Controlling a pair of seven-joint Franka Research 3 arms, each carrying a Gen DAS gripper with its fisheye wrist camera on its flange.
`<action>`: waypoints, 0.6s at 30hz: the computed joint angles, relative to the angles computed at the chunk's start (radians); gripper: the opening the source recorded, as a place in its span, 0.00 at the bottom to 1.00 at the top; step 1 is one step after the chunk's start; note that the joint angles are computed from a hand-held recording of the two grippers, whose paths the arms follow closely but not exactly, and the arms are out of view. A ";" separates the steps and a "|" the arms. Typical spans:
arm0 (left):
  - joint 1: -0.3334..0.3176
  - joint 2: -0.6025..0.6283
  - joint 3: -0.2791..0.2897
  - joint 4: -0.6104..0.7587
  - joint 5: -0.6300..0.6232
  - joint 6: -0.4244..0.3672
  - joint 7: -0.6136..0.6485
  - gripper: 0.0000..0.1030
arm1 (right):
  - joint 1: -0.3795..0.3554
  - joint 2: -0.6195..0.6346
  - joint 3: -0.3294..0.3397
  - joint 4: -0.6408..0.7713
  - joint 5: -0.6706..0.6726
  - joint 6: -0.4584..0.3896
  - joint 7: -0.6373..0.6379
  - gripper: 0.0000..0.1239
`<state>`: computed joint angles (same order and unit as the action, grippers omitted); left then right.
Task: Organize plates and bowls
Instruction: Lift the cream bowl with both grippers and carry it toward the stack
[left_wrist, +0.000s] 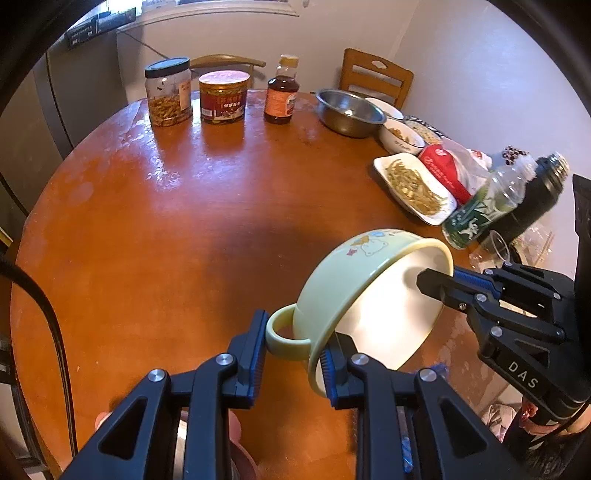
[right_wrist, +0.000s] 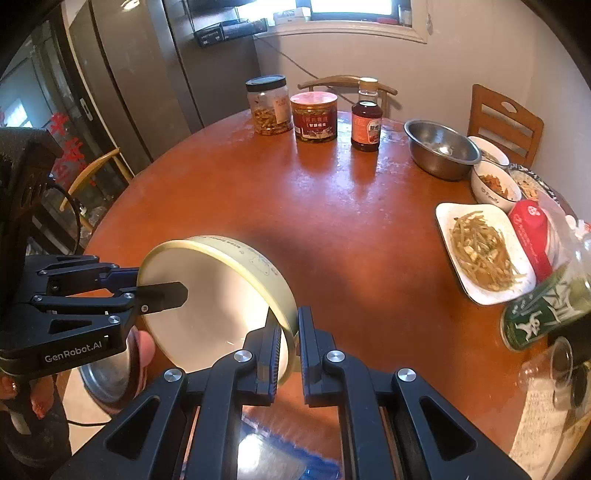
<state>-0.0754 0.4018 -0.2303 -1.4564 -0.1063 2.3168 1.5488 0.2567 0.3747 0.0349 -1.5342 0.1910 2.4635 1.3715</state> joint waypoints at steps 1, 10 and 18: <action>0.001 -0.023 -0.003 -0.028 -0.002 0.012 0.005 0.26 | 0.002 -0.016 -0.001 -0.019 -0.003 0.005 0.001 0.07; -0.005 -0.183 -0.015 -0.235 -0.069 0.093 0.067 0.26 | 0.011 -0.210 0.000 -0.257 -0.031 0.077 0.030 0.07; -0.040 -0.299 -0.004 -0.400 -0.131 0.146 0.127 0.26 | 0.006 -0.370 0.014 -0.468 -0.067 0.138 0.079 0.07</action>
<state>-0.1155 0.1029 -0.2343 -1.8566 -0.2373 2.4631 1.6758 0.2631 0.0051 0.0487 -2.0022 0.1238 2.6011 1.4505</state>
